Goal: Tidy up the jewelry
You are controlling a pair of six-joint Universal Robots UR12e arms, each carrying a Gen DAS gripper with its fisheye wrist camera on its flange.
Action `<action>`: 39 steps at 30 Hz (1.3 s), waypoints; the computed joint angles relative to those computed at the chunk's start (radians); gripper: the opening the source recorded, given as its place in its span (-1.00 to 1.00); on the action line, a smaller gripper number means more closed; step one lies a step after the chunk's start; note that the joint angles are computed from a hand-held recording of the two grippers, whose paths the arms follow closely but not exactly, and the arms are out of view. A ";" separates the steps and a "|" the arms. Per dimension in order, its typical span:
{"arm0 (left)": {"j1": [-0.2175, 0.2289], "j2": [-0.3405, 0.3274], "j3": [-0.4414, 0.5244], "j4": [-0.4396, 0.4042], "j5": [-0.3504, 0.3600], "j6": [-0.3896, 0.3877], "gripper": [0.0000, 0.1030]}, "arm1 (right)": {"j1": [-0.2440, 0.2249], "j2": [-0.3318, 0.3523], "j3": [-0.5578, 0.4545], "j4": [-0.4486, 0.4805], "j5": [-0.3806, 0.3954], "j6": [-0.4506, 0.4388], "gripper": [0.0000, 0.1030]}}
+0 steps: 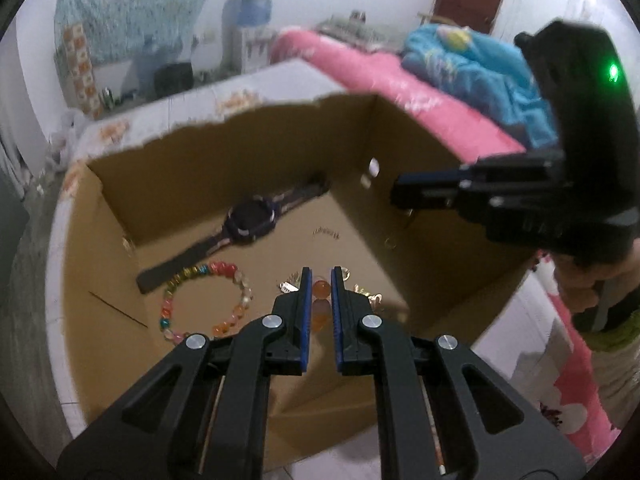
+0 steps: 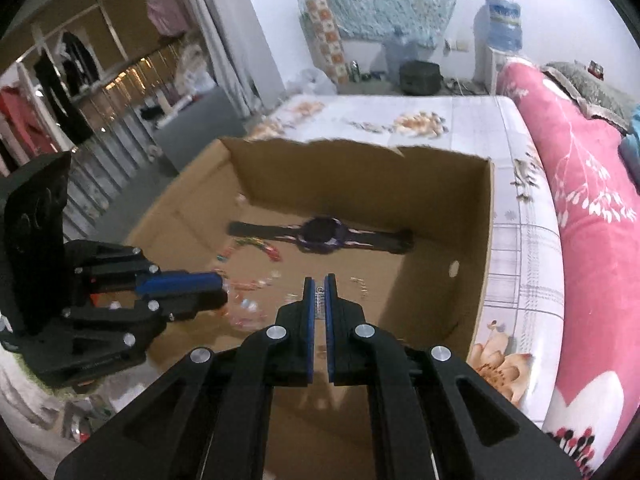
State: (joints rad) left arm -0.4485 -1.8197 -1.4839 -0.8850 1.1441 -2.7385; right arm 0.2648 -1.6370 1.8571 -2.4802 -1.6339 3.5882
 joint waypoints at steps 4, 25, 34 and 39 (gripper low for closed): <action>0.002 -0.003 -0.001 -0.008 0.000 -0.015 -0.73 | -0.007 -0.004 0.009 -0.016 -0.013 0.015 -0.87; 0.152 0.113 -0.133 0.142 -0.005 -0.321 0.70 | -0.023 -0.159 0.224 -0.215 0.032 0.391 0.05; 0.148 0.117 -0.143 0.009 -0.077 -0.352 0.70 | 0.025 -0.132 0.167 -0.091 0.016 0.342 0.13; 0.163 0.157 -0.185 -0.013 -0.108 -0.342 0.70 | 0.056 -0.155 0.186 -0.084 0.003 0.386 0.13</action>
